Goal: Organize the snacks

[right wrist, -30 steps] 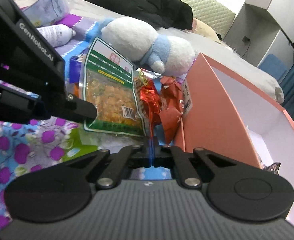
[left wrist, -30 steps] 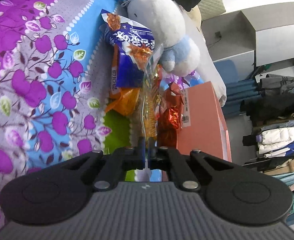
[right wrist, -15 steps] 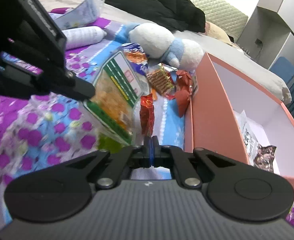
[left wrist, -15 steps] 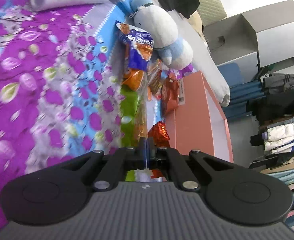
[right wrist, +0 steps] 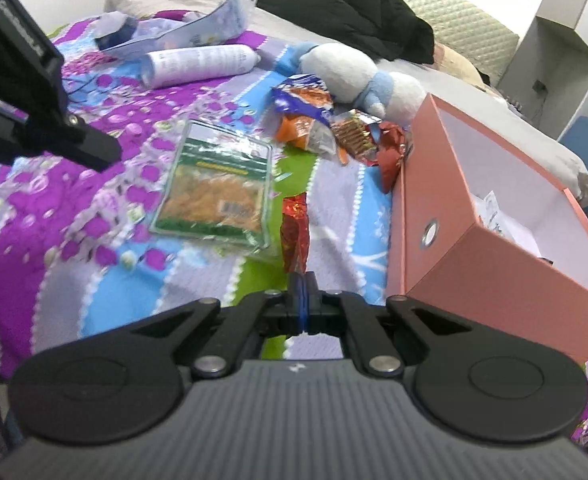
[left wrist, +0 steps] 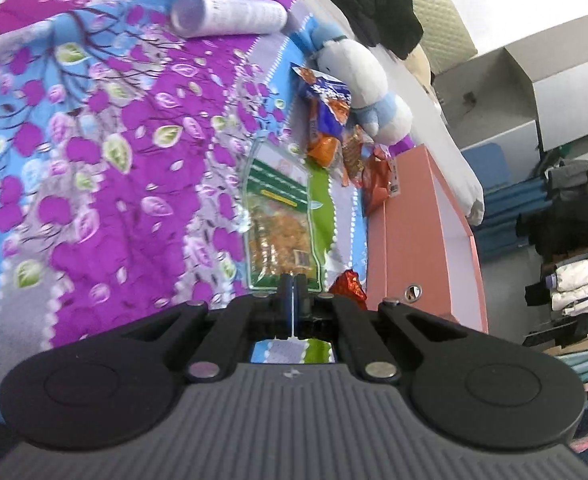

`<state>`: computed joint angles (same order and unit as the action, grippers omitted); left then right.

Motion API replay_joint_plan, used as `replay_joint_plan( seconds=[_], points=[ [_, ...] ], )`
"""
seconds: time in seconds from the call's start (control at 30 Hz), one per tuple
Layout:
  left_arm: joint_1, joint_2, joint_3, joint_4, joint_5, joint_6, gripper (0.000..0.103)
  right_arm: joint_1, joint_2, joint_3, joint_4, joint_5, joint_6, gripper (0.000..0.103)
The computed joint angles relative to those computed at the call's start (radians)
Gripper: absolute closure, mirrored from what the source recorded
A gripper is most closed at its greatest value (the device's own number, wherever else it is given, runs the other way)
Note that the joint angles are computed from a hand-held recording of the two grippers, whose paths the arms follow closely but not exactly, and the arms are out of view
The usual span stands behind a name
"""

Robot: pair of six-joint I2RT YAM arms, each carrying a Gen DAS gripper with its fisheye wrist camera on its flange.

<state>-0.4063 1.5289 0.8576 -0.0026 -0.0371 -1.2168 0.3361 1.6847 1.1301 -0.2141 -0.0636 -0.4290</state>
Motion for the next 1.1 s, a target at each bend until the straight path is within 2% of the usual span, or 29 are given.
replay_joint_plan(
  seconds=[0.23, 0.3, 0.37, 0.4, 0.43, 0.47, 0.5, 0.57, 0.63, 0.77, 0.93, 1.1],
  points=[
    [-0.004, 0.056, 0.075, -0.062, -0.008, 0.034, 0.100, -0.014, 0.017, 0.009, -0.045, -0.072, 0.020, 0.097],
    [0.003, 0.104, 0.127, -0.085, 0.003, 0.047, 0.087, -0.031, 0.029, 0.029, -0.081, -0.120, 0.054, 0.097],
    [0.003, 0.155, 0.187, -0.116, -0.010, 0.073, 0.047, -0.048, 0.050, 0.058, -0.119, -0.157, 0.093, 0.094],
    [0.003, 0.177, 0.218, -0.135, -0.020, 0.085, 0.038, -0.057, 0.057, 0.066, -0.128, -0.172, 0.108, 0.073],
    [0.003, 0.203, 0.256, -0.163, -0.031, 0.095, 0.030, -0.070, 0.060, 0.069, -0.132, -0.196, 0.127, 0.060],
    [0.006, 0.223, 0.282, -0.172, -0.036, 0.111, 0.026, -0.083, 0.057, 0.063, -0.124, -0.222, 0.147, 0.038],
    [0.011, 0.246, 0.311, -0.181, -0.032, 0.125, 0.024, -0.102, 0.056, 0.058, -0.116, -0.264, 0.174, 0.028],
    [0.025, 0.290, 0.359, -0.191, -0.006, 0.141, 0.015, -0.135, 0.070, 0.070, -0.119, -0.332, 0.237, 0.023],
    [0.032, 0.342, 0.430, -0.246, -0.006, 0.149, 0.014, -0.160, 0.105, 0.102, -0.122, -0.373, 0.327, 0.023],
    [0.043, 0.410, 0.508, -0.285, -0.012, 0.137, 0.012, -0.182, 0.172, 0.171, -0.108, -0.413, 0.461, 0.023],
    [0.055, 0.475, 0.587, -0.328, -0.023, 0.103, 0.010, -0.155, 0.240, 0.213, -0.043, -0.361, 0.623, 0.023],
    [0.071, 0.502, 0.615, -0.350, 0.006, 0.056, 0.010, -0.100, 0.319, 0.275, -0.030, -0.268, 0.720, 0.023]
  ],
)
